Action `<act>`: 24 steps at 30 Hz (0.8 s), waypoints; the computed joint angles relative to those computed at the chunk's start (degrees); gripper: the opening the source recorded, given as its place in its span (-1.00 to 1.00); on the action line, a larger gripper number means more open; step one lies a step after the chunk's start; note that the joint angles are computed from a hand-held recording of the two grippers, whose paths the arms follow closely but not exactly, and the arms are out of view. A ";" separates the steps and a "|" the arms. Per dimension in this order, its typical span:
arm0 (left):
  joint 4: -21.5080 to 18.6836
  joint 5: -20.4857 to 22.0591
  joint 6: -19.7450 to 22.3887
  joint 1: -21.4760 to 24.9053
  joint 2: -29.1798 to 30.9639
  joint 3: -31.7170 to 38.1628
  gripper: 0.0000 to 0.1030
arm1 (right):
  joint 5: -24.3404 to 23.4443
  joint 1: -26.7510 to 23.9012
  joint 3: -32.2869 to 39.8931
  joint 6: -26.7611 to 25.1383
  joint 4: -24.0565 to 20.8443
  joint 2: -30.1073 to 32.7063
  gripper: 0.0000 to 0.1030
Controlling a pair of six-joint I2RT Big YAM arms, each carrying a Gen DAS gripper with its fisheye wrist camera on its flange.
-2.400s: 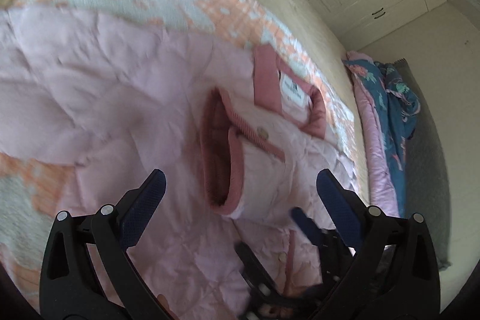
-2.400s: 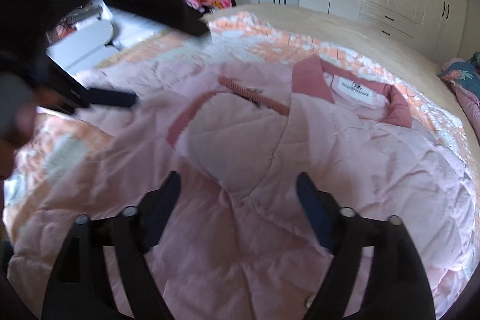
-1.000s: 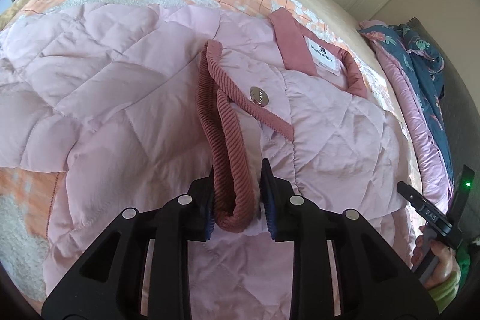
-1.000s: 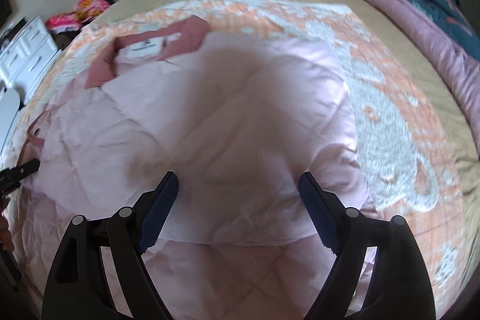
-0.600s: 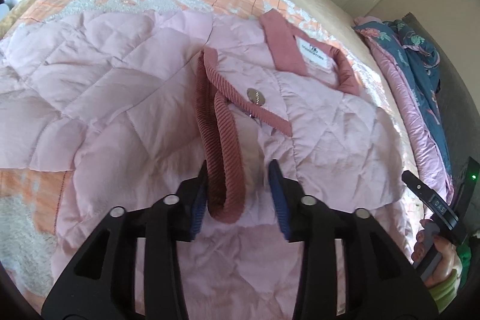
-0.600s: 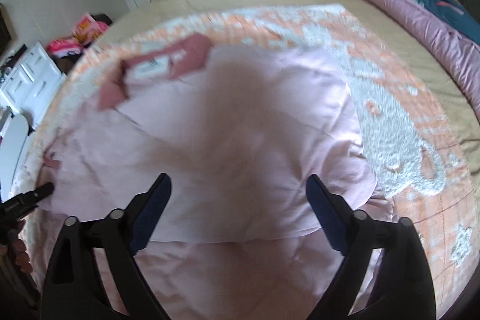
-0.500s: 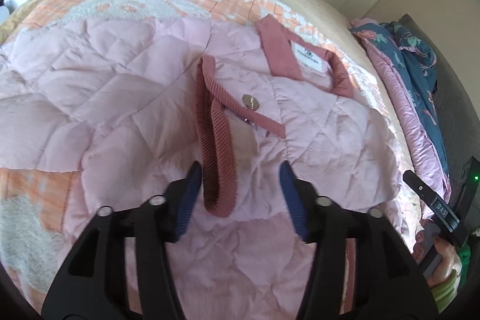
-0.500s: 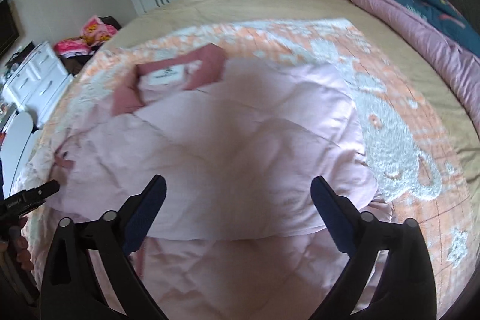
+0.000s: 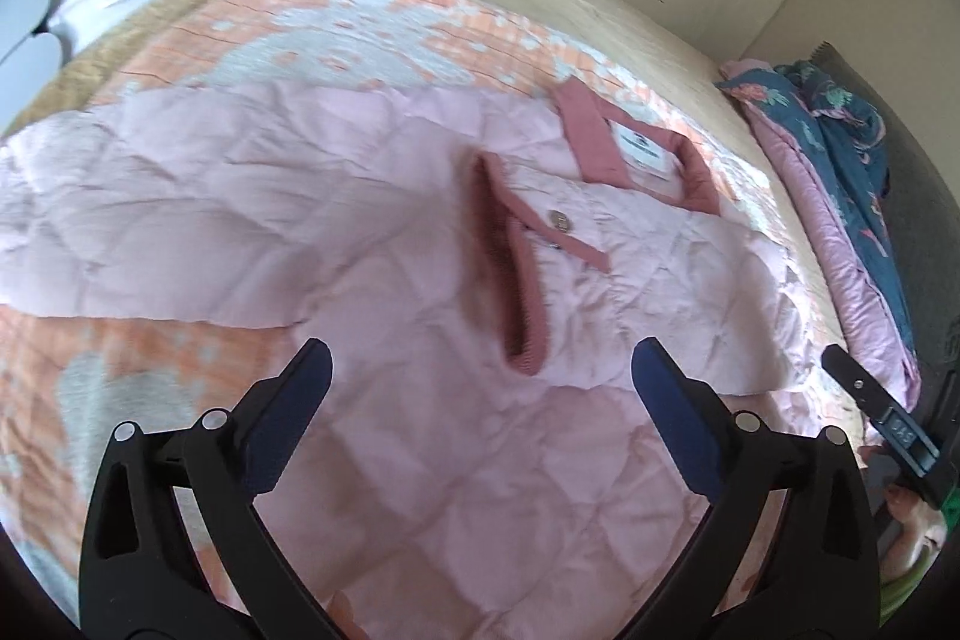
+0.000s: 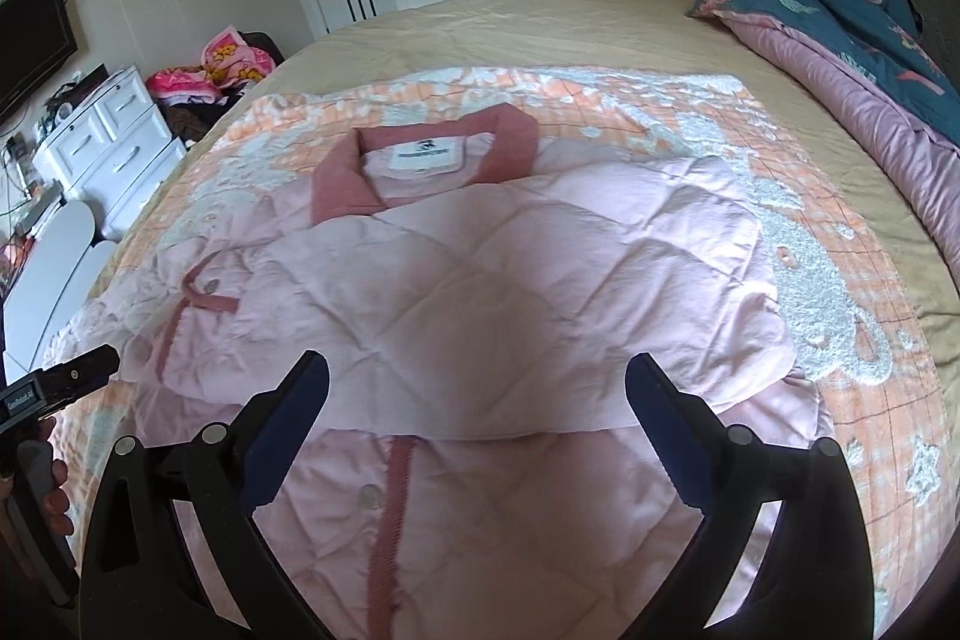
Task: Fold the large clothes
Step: 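Move the left tool to the other sleeve cuff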
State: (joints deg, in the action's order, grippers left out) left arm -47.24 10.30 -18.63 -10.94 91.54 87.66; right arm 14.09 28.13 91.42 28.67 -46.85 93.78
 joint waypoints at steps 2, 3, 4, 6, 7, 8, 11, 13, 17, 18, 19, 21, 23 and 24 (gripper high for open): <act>0.27 0.01 -0.13 0.71 -0.84 -0.75 0.82 | 1.00 0.73 0.68 -0.09 -0.03 0.18 0.92; 0.37 0.16 -0.17 1.13 -1.20 -1.05 0.82 | 1.06 0.98 0.85 -0.09 0.10 0.22 0.91; 0.56 -0.01 -0.17 1.30 -1.54 -1.36 0.82 | 1.07 1.25 1.21 -0.20 0.09 0.33 0.91; 0.91 -1.65 0.14 1.80 -2.38 -2.00 0.82 | 1.70 2.06 2.53 -0.65 -0.44 0.95 0.92; 1.10 -2.14 0.15 2.09 -2.76 -2.33 0.82 | 2.03 2.52 3.39 -1.03 -0.81 1.40 0.92; 1.40 -2.27 0.06 2.32 -3.12 -2.72 0.82 | 2.03 2.96 4.30 -1.44 -1.18 1.91 0.92; 2.12 -3.27 -0.16 3.42 -4.26 -3.77 0.82 | 2.45 4.04 6.45 -2.17 -1.93 3.21 0.92; 2.31 -4.34 -0.24 4.19 -4.68 -4.16 0.82 | 2.43 4.88 8.34 -2.58 -2.51 4.40 0.92; 2.80 -3.81 -1.71 6.27 -5.32 -5.00 0.82 | 3.14 6.68 12.36 -3.47 -3.08 6.97 0.92; 2.99 -3.46 -2.41 6.93 -5.56 -5.33 0.82 | 3.32 7.14 13.61 -3.78 -3.53 7.77 0.92; 3.16 -3.52 -2.89 7.35 -5.74 -5.56 0.82 | 3.50 7.52 14.79 -4.15 -3.93 8.47 0.92; 3.38 -3.87 -3.73 8.33 -6.02 -5.91 0.82 | 3.15 8.27 17.68 -4.88 -4.87 10.14 0.92; 3.64 -4.30 -4.53 9.32 -6.30 -6.24 0.82 | 2.93 9.05 20.52 -5.96 -5.66 11.74 0.92; 3.84 -4.60 -4.77 9.82 -6.42 -6.38 0.82 | 2.92 9.64 22.46 -6.79 -6.18 12.89 0.92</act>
